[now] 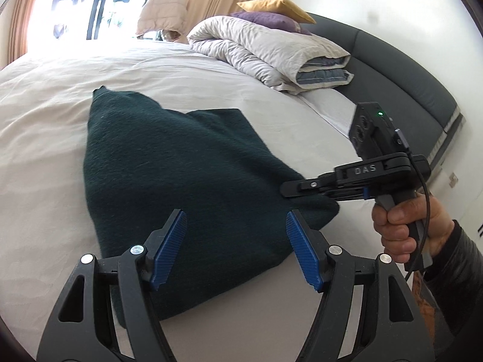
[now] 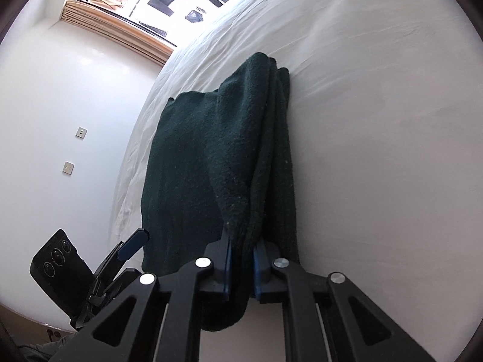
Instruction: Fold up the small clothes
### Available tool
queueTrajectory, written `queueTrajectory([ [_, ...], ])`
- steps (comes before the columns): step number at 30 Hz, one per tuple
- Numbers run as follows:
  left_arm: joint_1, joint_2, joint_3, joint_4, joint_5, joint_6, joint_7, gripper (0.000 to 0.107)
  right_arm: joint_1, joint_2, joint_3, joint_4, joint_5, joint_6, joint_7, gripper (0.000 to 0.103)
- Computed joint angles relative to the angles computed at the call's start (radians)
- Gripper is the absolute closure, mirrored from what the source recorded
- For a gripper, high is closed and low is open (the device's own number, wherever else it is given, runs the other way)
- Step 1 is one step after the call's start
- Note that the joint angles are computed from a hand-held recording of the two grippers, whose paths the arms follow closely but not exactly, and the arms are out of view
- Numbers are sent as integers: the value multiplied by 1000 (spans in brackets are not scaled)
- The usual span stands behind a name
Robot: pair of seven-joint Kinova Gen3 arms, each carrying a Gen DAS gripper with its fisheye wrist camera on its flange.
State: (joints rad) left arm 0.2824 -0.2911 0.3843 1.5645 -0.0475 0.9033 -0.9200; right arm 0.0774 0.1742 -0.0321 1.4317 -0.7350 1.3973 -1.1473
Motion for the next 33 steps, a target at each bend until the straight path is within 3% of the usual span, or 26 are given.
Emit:
queueTrajectory([
  [7, -9, -17, -39, 38, 22, -2, -25, 40, 24, 32, 23, 28, -31, -26, 16, 93],
  [9, -6, -24, -60, 53, 43, -10, -37, 40, 68, 46, -1, 66, -81, -20, 66, 93],
  [12, -13, -38, -79, 72, 57, -18, -56, 40, 79, 24, 12, 69, -99, 1, 62, 76],
  [13, -17, -43, -88, 78, 63, -19, -61, 40, 83, 1, 6, 62, -74, -9, 42, 63],
  [14, -23, -48, -93, 81, 69, -21, -62, 40, 71, -30, 17, 58, -41, -31, 23, 57],
  [16, -39, -52, -97, 75, 69, -23, -65, 40, 40, -91, 52, 62, -20, -87, 27, 56],
  [17, -52, -50, -95, 67, 58, -24, -68, 40, 49, -105, 41, 52, -34, -91, 28, 58],
  [19, -73, -30, -88, 33, 38, -9, -72, 40, 38, -99, 28, 16, -70, -68, 38, 76],
  [21, -103, 11, -61, -26, 1, 34, -73, 40, -19, -77, 11, -35, -47, -62, 31, 79],
  [25, -74, 132, -54, -139, -100, 134, -101, 40, -91, 30, -44, -130, -68, -72, 3, 85],
  [28, -55, 172, -89, -163, -139, 139, -98, 40, -111, 118, -74, -188, -71, -90, -50, 86],
  [30, -35, 196, -127, -174, -132, 152, -110, 40, -129, 156, -76, -212, -17, -99, -109, 86],
  [32, -21, 211, -123, -161, -167, 167, -127, 40, -137, 165, -72, -192, 21, -121, -135, 103],
  [33, -13, 204, -116, -136, -197, 151, -124, 40, -113, 165, -87, -173, 21, -133, -124, 103],
])
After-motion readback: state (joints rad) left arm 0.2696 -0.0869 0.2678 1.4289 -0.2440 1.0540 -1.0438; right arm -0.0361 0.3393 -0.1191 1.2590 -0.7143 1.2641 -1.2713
